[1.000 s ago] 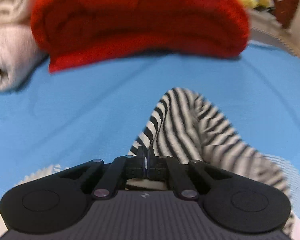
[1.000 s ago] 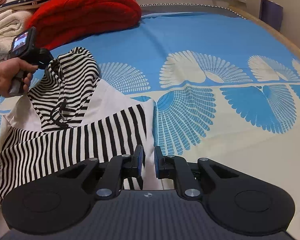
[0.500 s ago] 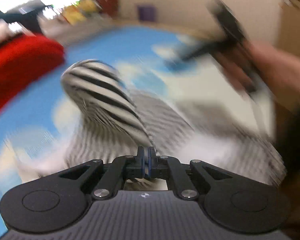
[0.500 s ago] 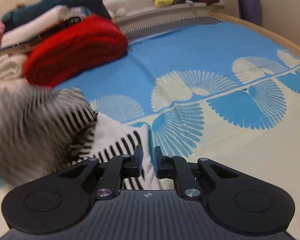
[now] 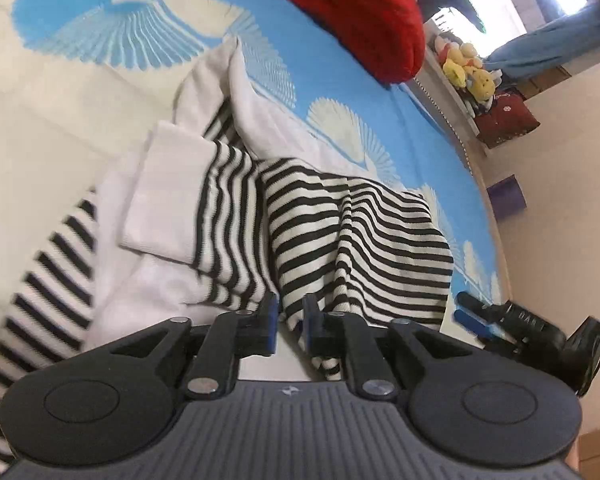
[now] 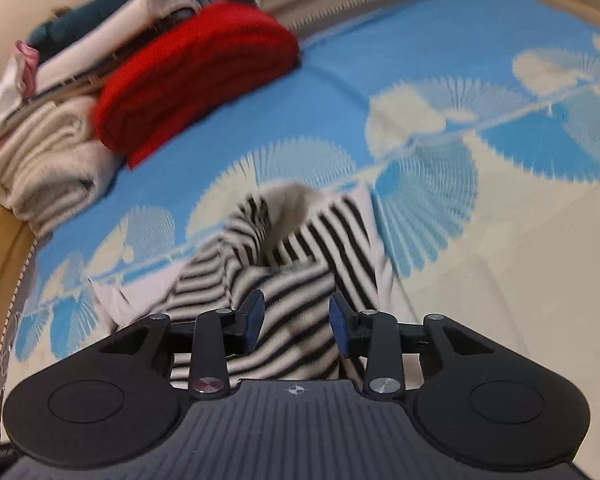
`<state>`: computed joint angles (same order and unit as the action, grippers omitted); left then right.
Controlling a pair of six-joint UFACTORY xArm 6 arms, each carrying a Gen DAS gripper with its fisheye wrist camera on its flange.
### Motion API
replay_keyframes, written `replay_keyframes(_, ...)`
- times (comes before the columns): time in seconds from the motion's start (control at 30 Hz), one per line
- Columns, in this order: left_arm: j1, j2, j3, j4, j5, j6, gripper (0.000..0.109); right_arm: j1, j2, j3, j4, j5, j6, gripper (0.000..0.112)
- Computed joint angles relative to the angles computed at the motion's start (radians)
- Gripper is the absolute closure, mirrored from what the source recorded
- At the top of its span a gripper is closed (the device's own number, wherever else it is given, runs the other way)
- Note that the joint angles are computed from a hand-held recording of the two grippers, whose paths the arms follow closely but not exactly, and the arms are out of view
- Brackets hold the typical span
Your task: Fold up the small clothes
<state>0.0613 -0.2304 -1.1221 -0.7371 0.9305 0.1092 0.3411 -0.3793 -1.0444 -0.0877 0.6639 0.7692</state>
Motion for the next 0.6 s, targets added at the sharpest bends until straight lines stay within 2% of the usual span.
replay_keyframes(0.07, -0.003, 0.016, -0.005, -0.029, 0.017, -0.005, 0.074, 0.001, 0.015, 0.002, 0.057, 0.002, -0.022, 0.075)
replay_keyframes(0.13, -0.013, 0.043, -0.012, -0.050, 0.033, -0.025, 0.073, 0.008, 0.031, -0.004, 0.094, 0.007, -0.051, 0.075)
replay_keyframes(0.37, -0.066, 0.115, -0.037, -0.022, 0.025, -0.105, 0.073, 0.040, 0.086, -0.045, 0.006, 0.066, -0.079, 0.075)
replay_keyframes(0.4, -0.073, 0.123, -0.040, -0.024, 0.020, -0.100, 0.077, 0.043, 0.092, -0.049, -0.014, 0.073, -0.080, 0.080)
replay_keyframes(0.43, -0.082, 0.127, -0.042, -0.011, 0.007, -0.102, 0.084, 0.045, 0.096, -0.050, -0.032, 0.079, -0.072, 0.087)
replay_keyframes(0.47, -0.088, 0.133, -0.049, -0.001, 0.000, -0.097, 0.104, 0.042, 0.096, -0.046, -0.028, 0.073, -0.068, 0.105)
replay_keyframes(0.53, -0.086, 0.130, -0.072, -0.010, -0.018, -0.056, 0.107, 0.030, 0.083, -0.026, 0.002, 0.035, -0.054, 0.111)
replay_keyframes(0.6, -0.088, 0.088, -0.066, -0.012, -0.150, 0.008, 0.108, 0.011, 0.053, 0.015, 0.031, -0.062, -0.015, 0.111)
